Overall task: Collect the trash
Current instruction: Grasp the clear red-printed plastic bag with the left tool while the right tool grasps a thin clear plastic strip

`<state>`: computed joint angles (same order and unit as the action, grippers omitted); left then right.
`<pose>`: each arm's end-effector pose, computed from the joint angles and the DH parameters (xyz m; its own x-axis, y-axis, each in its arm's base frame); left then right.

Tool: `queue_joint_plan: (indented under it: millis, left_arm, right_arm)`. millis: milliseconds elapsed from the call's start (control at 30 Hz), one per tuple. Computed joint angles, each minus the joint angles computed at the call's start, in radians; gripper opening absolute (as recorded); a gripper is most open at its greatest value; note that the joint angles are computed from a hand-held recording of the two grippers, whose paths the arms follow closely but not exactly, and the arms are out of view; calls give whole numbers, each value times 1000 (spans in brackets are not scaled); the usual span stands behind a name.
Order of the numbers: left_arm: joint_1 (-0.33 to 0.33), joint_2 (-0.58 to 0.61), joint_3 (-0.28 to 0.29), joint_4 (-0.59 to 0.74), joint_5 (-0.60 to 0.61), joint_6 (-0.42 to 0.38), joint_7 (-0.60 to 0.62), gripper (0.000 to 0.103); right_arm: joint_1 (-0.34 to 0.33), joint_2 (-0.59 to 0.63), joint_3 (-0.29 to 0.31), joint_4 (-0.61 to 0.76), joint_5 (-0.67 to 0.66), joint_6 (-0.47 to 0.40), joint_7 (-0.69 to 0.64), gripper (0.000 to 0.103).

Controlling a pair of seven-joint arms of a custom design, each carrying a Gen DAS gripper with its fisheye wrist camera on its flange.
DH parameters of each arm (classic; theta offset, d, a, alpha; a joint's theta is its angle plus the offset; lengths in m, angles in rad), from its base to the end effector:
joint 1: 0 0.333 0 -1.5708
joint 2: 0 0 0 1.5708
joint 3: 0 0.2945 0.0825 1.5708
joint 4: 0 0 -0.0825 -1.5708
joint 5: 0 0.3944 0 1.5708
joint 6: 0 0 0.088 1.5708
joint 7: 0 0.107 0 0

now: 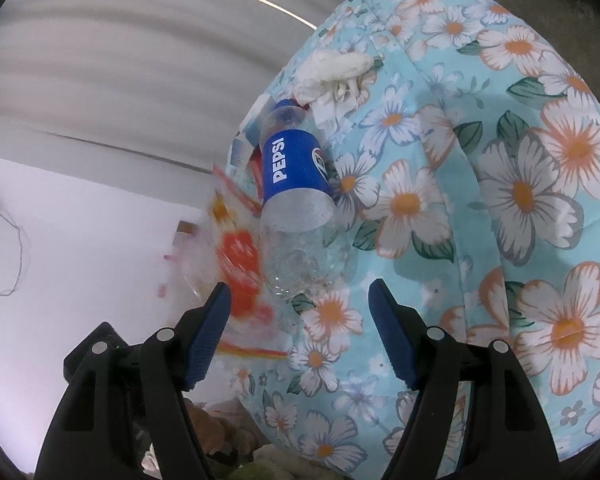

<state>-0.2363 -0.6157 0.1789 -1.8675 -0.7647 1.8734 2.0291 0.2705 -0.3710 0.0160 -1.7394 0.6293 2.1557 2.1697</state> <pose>0.3748 -0.0376 0.8075 -0.6232 -0.6431 0.4450 -0.6541 0.1168 -0.7473 0.4495 0.1596 0.7918 -0.1618 -0.5574 -0.8144 -0.8438 0.5060 -0.1787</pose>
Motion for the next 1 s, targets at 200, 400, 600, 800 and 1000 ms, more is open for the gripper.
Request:
queue_joint_plan:
  millis: [200, 400, 600, 800, 1000]
  left_arm:
    - [17, -3, -15, -14, 29, 23, -11, 45]
    - [39, 16, -28, -10, 87, 29, -59, 33]
    - [59, 15, -36, -17, 130, 53, -90, 21]
    - [67, 25, -33, -11, 157, 66, -123, 11]
    - [70, 26, -30, -7, 168, 73, -136, 8]
  right_arm:
    - [4, 4, -2, 3, 8, 2, -9, 70]
    - [6, 10, 0, 5, 8, -7, -8, 70]
    - [10, 56, 4, 49, 6, -28, -16, 62]
    - [11, 138, 21, 151, -38, -82, -26, 53]
    - [17, 171, 34, 190, -51, -85, -48, 36]
